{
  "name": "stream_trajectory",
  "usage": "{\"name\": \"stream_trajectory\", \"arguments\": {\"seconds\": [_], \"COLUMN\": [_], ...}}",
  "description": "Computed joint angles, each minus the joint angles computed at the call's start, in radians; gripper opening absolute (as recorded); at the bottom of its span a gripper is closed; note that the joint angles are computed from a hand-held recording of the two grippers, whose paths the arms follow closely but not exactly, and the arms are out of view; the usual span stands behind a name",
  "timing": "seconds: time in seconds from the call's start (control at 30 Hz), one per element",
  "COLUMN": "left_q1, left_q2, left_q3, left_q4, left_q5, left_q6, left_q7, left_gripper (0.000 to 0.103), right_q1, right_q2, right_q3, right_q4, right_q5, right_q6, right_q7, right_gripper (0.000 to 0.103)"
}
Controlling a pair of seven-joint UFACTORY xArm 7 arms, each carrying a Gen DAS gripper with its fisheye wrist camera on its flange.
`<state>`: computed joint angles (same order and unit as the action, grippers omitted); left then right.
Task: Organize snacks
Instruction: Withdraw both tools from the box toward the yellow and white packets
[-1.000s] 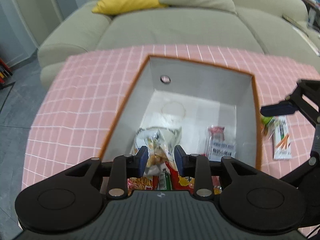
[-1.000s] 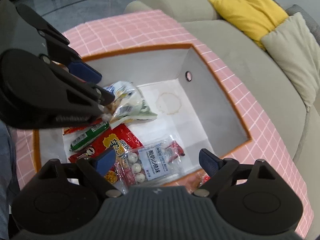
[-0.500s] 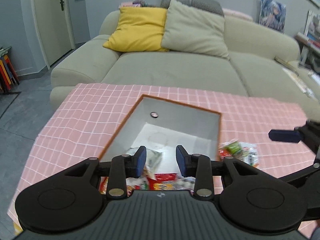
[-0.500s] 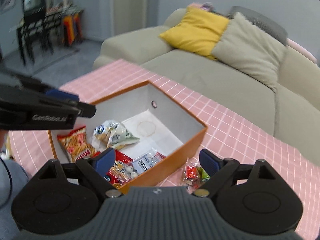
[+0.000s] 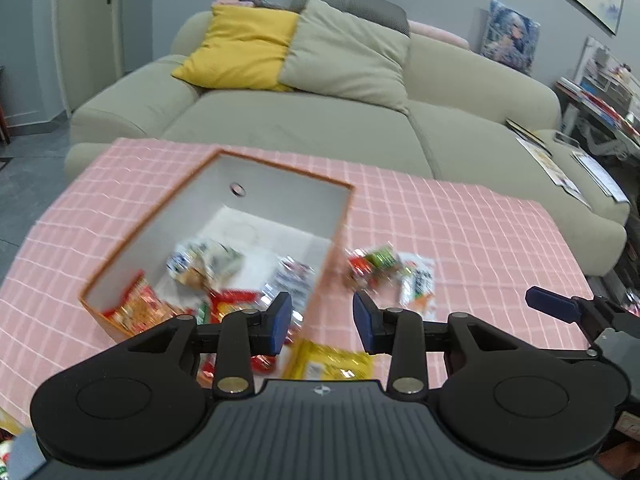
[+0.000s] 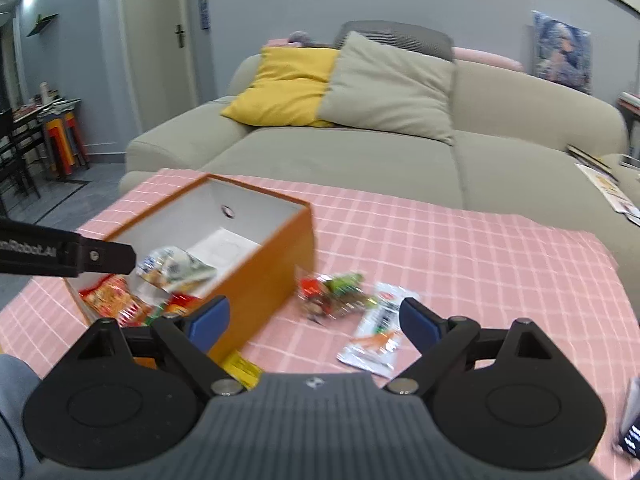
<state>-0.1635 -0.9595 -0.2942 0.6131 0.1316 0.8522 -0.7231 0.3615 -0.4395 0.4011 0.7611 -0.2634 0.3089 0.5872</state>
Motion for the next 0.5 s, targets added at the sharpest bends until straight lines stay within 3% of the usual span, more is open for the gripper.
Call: {"name": "stream_trajectory", "arguments": {"seconds": [0.33, 0.5], "left_q1": [-0.096, -0.096], "left_q2": [0.080, 0.102], "left_q3": [-0.066, -0.096], "left_q4": [-0.063, -0.096], "left_q5": [-0.049, -0.012], "left_q6": [-0.053, -0.061], "left_q7": [-0.096, -0.168], "left_gripper": [0.051, 0.057], "right_q1": [-0.043, -0.025], "right_q2": [-0.146, -0.143], "right_q3": [0.030, 0.009], "right_q4": [-0.216, -0.260], "right_q5": [-0.025, -0.003], "right_q6": [0.017, 0.002], "right_q7": [0.073, 0.076], "right_gripper": [0.089, 0.088]}}
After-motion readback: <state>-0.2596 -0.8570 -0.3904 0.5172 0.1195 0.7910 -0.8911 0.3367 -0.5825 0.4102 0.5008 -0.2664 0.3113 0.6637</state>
